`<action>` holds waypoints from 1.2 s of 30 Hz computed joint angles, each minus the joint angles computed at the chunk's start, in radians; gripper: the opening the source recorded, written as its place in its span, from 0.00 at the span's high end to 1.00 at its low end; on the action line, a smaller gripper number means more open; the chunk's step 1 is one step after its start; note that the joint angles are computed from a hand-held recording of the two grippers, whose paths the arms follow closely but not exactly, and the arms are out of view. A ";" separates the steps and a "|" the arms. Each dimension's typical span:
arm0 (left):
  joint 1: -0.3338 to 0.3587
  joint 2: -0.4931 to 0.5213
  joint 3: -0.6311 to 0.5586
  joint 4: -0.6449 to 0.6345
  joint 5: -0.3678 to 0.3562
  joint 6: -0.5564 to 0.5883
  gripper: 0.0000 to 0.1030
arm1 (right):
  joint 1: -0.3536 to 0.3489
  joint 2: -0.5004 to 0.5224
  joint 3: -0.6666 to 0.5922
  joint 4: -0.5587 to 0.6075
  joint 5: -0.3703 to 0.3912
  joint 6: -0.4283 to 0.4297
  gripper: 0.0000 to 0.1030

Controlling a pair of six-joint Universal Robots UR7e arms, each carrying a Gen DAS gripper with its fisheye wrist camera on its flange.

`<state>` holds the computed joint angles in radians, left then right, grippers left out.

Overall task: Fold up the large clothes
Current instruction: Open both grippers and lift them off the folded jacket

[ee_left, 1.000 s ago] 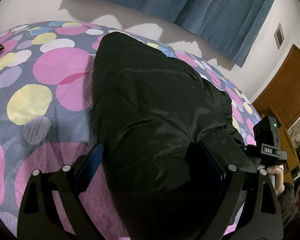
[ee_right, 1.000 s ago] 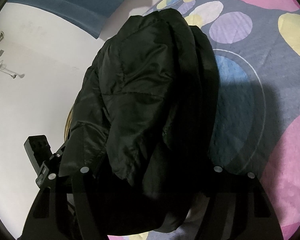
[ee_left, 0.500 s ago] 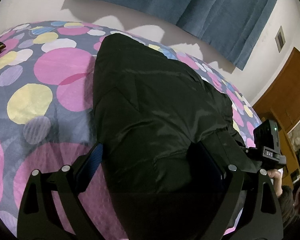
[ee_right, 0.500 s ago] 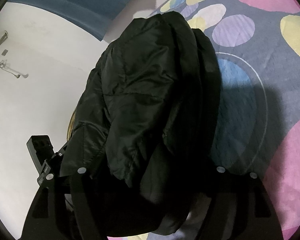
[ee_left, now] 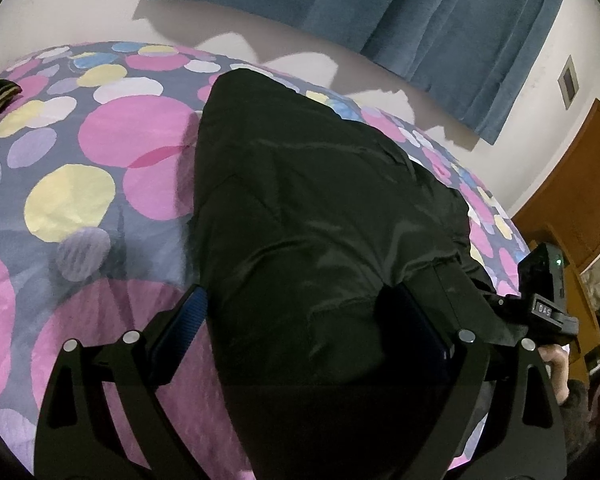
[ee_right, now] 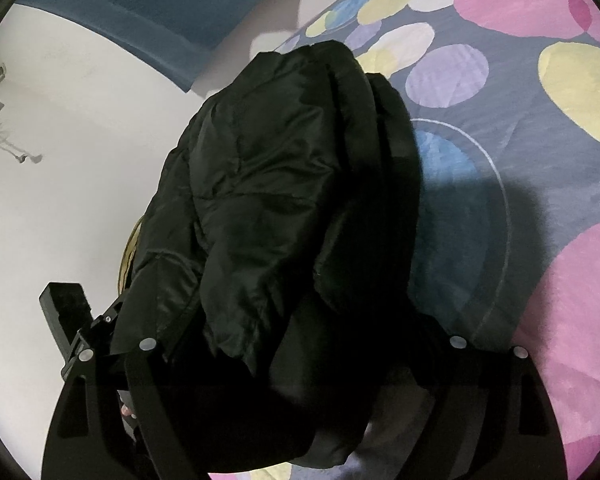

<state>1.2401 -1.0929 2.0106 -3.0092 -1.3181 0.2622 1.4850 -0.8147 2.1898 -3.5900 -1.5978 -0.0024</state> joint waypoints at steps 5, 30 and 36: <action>-0.028 -0.017 0.039 -0.052 0.056 0.027 0.09 | 0.037 0.005 -0.008 -0.019 -0.078 0.016 0.18; -0.146 -0.167 0.223 -0.167 0.274 -0.033 0.09 | 0.279 0.036 -0.006 -0.198 -0.592 -0.121 0.18; -0.188 -0.195 0.256 -0.197 0.330 -0.042 0.09 | 0.317 0.047 -0.004 -0.207 -0.613 -0.138 0.18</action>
